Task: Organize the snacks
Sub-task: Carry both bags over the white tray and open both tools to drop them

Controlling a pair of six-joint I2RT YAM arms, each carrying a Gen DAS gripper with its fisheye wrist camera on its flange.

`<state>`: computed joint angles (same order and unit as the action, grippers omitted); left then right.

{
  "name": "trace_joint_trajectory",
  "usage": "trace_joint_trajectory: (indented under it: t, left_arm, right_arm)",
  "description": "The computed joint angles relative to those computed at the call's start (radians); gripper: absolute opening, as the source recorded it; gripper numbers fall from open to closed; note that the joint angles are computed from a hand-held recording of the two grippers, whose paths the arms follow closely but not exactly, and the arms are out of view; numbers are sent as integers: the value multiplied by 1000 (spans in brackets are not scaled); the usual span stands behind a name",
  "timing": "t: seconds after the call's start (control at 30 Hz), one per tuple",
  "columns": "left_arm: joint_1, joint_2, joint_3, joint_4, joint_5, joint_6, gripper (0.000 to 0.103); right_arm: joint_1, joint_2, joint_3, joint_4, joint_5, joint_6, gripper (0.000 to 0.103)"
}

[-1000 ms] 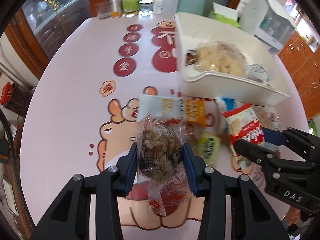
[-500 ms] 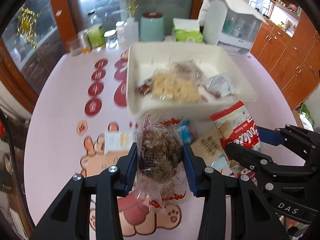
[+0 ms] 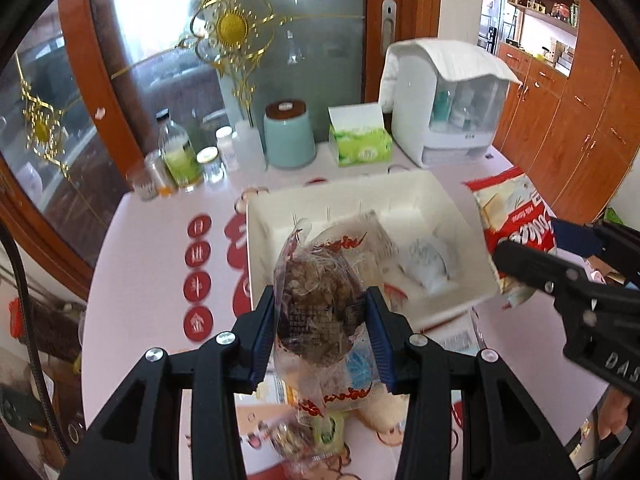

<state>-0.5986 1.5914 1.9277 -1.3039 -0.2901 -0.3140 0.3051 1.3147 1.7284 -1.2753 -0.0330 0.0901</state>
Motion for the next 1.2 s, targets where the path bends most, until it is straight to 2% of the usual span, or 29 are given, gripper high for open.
trace_joint_trajectory:
  t: [0.17, 0.33, 0.53, 0.77, 1.2]
  left_arm:
    - [29, 124, 195, -42, -10, 35, 41]
    - [70, 243, 326, -66, 24, 35, 41]
    - [88, 295, 253, -3, 71, 19, 41]
    - [106, 342, 152, 68, 115, 19, 41]
    - [121, 430, 117, 124, 154, 20, 42]
  right_arm:
    - [-71, 112, 137, -6, -35, -2, 47]
    - [-97, 194, 198, 9, -41, 13, 47]
    - [-111, 244, 146, 60, -37, 39, 47]
    - [-130, 275, 12, 124, -42, 46, 47]
    - [-153, 342, -88, 175, -25, 59, 48]
